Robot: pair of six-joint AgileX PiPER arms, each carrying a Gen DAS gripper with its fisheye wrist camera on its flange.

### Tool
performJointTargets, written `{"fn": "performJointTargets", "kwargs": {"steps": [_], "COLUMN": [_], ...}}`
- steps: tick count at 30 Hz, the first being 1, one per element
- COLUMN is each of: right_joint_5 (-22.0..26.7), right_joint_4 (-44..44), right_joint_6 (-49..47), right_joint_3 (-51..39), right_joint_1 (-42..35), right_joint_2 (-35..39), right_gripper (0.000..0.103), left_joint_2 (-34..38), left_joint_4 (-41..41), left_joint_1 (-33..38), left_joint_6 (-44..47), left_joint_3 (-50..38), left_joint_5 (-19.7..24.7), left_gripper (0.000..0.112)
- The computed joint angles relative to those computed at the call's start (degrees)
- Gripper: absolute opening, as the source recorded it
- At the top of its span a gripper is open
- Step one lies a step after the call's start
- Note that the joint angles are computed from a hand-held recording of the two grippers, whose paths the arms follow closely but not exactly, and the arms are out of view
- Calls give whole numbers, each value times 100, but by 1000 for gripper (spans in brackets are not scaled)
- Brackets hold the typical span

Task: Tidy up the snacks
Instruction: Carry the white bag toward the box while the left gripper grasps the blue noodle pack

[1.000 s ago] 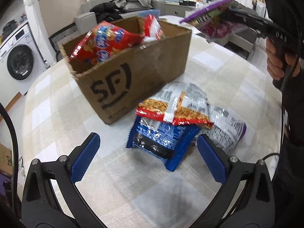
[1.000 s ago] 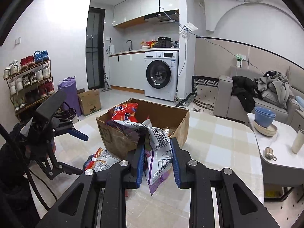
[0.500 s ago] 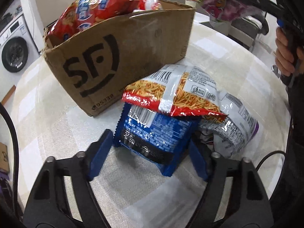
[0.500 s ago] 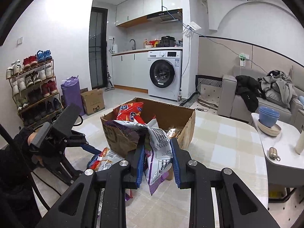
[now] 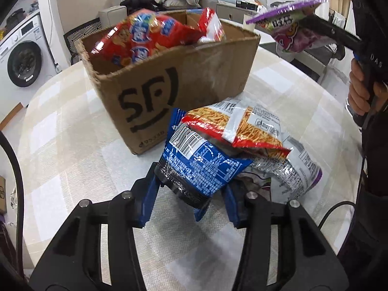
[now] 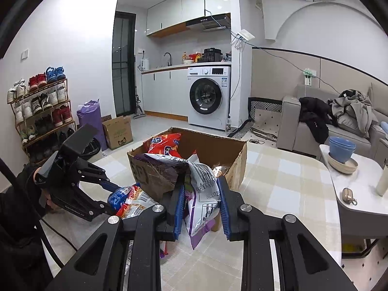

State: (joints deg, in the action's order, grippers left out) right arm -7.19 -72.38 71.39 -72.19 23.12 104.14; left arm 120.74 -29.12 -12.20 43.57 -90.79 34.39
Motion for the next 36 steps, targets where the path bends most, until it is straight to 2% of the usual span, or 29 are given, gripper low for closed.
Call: {"fn": "performJointTargets", "kwargs": {"steps": [12, 20, 23, 29, 32, 36], "right_joint_5": [-144, -315, -347, -443, -481, -459], "right_joint_4": [1943, 4099, 4583, 6037, 6325, 7606], "right_joint_6": [-1809, -3649, -4016, -5163, -5258, -6348], "right_joint_3": [159, 259, 231, 221, 141, -10], "right_joint_1": [-11, 28, 39, 140, 170, 292], "right_joint_2": [-88, -91, -71, -54, -9, 98], "right_gripper": [26, 26, 26, 26, 26, 26], "left_joint_2": [-824, -1411, -1554, -1497, -1336, -970], "left_joint_4": [-927, -1061, -1026, -937, -679, -614], "left_joint_1": [428, 638, 742, 830, 623, 527], "left_joint_6": [664, 493, 345, -94, -451, -707], "left_joint_3": [491, 611, 573, 376, 291, -58], "left_joint_5": [-3, 33, 56, 31, -264, -365], "left_gripper": [45, 45, 45, 45, 45, 45]}}
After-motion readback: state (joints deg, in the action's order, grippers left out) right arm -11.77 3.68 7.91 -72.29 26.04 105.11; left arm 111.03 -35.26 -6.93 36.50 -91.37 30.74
